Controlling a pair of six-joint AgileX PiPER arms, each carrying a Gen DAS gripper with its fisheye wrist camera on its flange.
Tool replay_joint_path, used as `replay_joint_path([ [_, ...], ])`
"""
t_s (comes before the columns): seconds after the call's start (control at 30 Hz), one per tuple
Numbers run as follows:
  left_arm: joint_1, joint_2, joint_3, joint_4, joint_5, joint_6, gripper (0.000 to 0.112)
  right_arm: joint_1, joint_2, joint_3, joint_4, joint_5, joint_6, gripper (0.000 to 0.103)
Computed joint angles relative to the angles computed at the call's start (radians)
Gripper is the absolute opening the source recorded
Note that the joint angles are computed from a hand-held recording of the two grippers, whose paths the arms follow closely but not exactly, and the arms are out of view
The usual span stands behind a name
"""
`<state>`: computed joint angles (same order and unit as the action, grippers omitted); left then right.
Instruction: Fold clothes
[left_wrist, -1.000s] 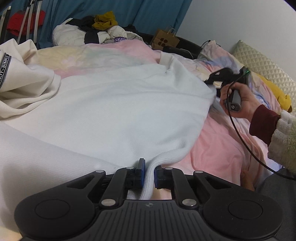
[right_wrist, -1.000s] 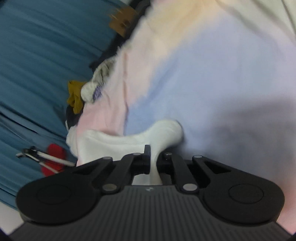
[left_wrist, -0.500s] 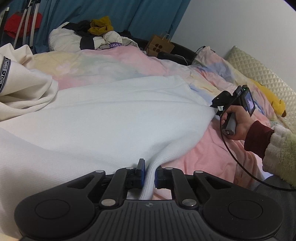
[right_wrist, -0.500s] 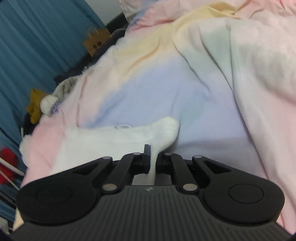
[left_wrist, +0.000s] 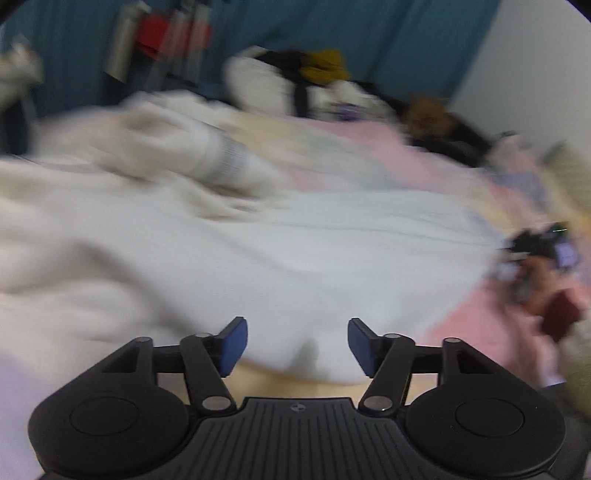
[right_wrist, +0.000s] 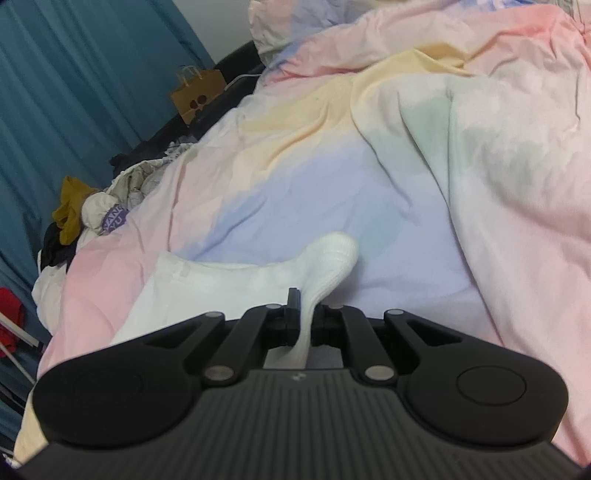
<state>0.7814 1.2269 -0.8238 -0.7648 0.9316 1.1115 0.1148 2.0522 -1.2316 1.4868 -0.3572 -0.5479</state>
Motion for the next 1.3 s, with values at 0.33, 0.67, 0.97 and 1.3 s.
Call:
replay_joint_path([
  [0.33, 0.177, 0.200, -0.286, 0.278, 0.130, -0.148, 0.076, 0.004, 0.022, -0.028, 0.060, -0.020, -0.063, 0.005],
  [0.67, -0.027, 0.332, -0.341, 0.507, 0.132, -0.514, 0.065, 0.013, 0.022, -0.026, 0.009, -0.049, -0.001, 0.005],
  [0.97, 0.020, 0.193, -0.311, 0.549, 0.221, -0.547, 0.065, 0.015, 0.019, -0.026, 0.026, -0.049, -0.010, 0.005],
  [1.3, -0.033, 0.052, -0.219, 0.571, 0.141, -0.702, 0.027, 0.024, 0.021, -0.024, 0.004, -0.070, 0.004, 0.005],
])
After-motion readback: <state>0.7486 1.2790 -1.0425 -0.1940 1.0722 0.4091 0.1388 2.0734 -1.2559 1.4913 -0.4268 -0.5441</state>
